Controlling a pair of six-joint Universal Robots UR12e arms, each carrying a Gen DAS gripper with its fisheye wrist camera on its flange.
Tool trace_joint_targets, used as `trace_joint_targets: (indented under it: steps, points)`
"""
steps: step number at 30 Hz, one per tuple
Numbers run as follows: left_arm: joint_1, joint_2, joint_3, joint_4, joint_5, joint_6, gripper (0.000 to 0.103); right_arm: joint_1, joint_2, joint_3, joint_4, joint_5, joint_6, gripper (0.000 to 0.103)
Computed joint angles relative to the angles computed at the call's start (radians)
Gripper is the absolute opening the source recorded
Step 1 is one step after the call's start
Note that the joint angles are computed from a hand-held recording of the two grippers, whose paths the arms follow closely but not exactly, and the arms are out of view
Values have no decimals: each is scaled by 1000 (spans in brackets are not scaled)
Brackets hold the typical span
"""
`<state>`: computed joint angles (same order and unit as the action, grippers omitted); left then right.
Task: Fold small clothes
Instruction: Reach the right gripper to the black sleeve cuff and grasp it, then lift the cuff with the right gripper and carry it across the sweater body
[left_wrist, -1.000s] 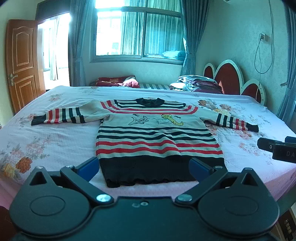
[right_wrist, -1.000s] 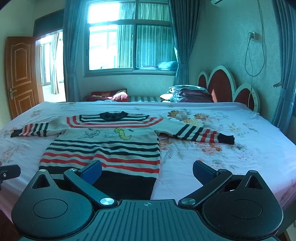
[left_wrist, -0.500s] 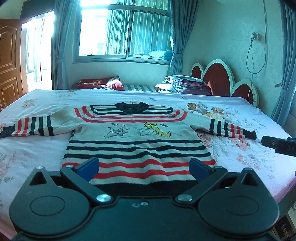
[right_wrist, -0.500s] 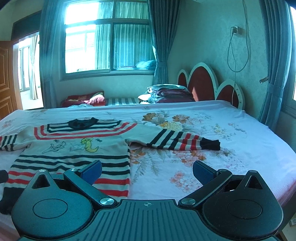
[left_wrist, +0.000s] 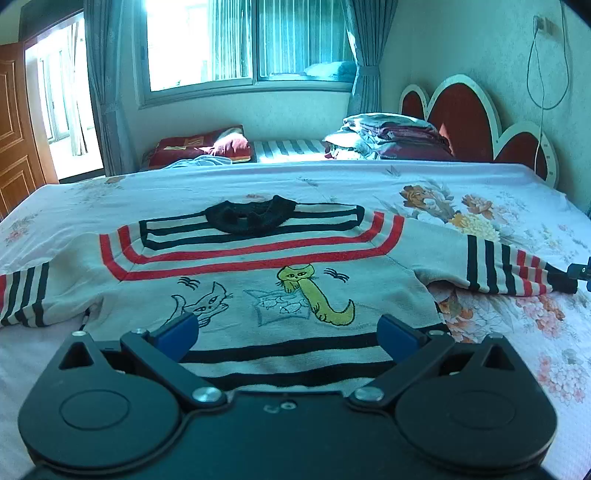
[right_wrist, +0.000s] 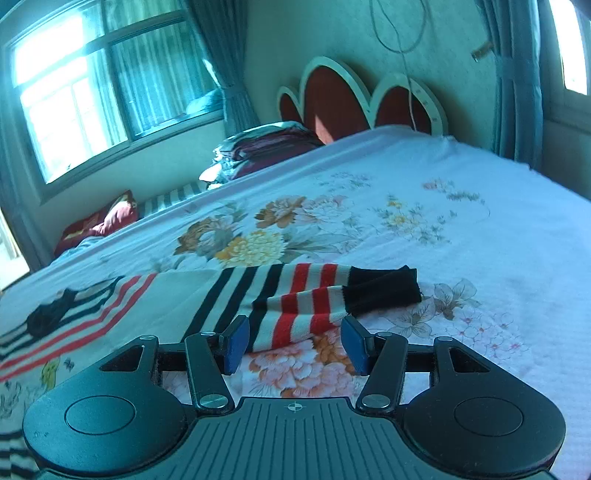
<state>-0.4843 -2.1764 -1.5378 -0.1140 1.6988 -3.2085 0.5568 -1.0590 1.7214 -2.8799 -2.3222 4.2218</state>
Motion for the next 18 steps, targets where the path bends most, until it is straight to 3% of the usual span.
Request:
trace_joint_targets:
  steps: [7, 12, 16, 17, 18]
  points:
    - [-19, -79, 139, -118, 45, 32, 103, -106, 2, 63, -56, 187, 192, 56]
    - [-16, -105, 188, -159, 58, 22, 103, -134, 11, 95, -113, 211, 317, 56]
    - [-7, -103, 185, -169, 64, 18, 103, -143, 16, 112, -167, 218, 357, 55]
    - [-2, -101, 181, -168, 63, 17, 103, -143, 16, 111, -168, 211, 369, 44]
    - [3, -98, 176, -166, 61, 17, 103, -144, 15, 110, -155, 212, 371, 16]
